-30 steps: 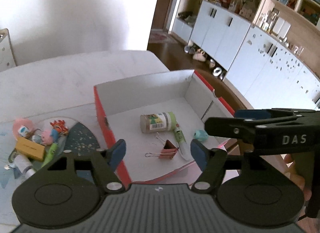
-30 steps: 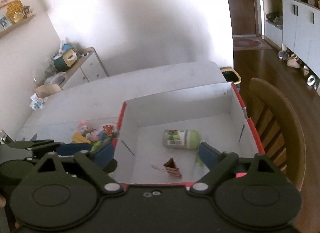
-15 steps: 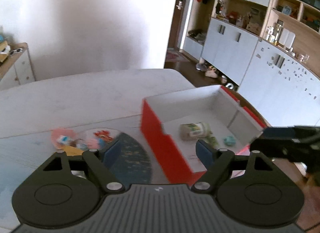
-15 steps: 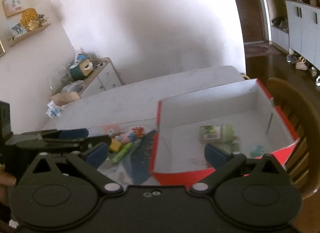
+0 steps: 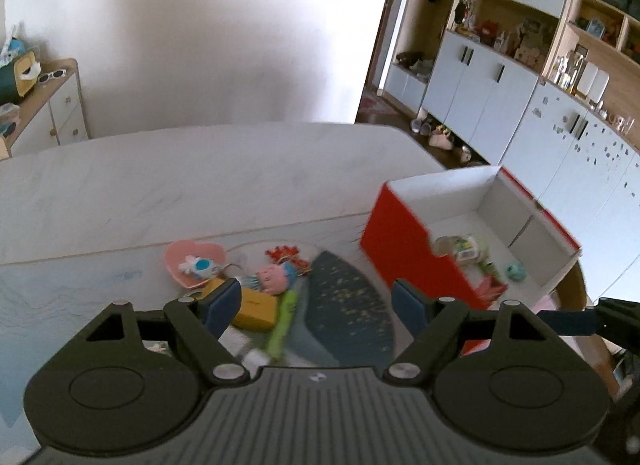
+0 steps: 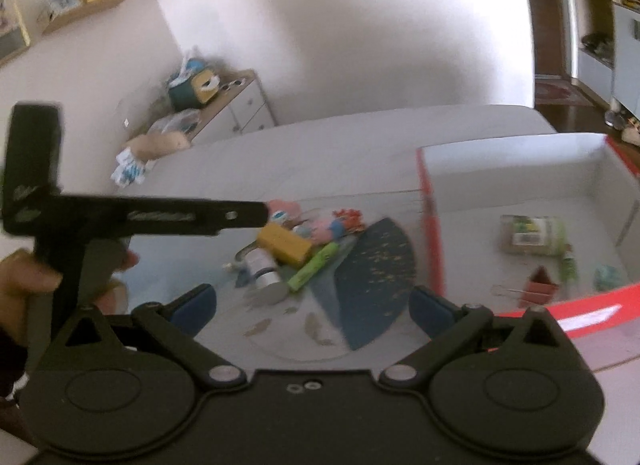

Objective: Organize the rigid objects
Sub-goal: 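Withdraw both tools from the box back toward the pile, then position the left tool at the yellow box while the right tool approaches the silver-capped bottle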

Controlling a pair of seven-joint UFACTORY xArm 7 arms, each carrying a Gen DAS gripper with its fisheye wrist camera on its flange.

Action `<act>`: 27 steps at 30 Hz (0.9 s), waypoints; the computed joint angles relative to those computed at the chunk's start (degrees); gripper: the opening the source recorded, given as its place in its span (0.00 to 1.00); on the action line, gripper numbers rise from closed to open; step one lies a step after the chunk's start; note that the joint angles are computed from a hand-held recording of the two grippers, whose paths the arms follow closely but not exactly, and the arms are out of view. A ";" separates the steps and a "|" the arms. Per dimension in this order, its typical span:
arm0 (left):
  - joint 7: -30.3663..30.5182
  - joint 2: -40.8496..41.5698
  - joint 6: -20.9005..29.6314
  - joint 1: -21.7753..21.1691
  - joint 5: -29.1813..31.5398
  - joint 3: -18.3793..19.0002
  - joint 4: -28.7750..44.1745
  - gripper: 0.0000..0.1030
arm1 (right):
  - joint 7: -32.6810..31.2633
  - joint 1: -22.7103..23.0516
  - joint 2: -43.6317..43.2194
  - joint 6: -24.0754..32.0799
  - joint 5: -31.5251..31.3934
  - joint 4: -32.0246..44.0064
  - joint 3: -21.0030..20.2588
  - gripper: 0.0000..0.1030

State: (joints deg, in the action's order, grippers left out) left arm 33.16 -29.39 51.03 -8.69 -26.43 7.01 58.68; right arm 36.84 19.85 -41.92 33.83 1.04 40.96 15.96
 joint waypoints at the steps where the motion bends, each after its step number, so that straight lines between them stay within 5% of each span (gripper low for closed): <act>1: 0.93 0.96 -0.08 -0.01 0.13 0.48 0.20 0.80 | -0.01 -0.12 1.57 -0.72 -0.31 0.61 0.67 0.99; 12: 8.91 9.65 -1.58 2.68 -0.76 1.06 0.68 0.80 | 4.81 -2.26 14.47 -3.99 -9.64 5.89 6.81 0.98; 19: 13.63 13.01 -7.03 4.02 -0.11 -1.22 0.14 0.80 | 6.32 -1.12 22.47 -4.89 -15.51 10.12 6.68 0.95; 27: 14.47 16.55 -6.14 4.52 0.88 -2.95 2.44 0.80 | 8.54 1.25 27.98 -4.78 -19.75 12.52 4.81 0.83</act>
State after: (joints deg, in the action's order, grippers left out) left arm 47.63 -12.84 44.89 -4.16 -25.55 4.06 61.12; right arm 45.37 21.10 -13.94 29.05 -18.71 53.48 20.77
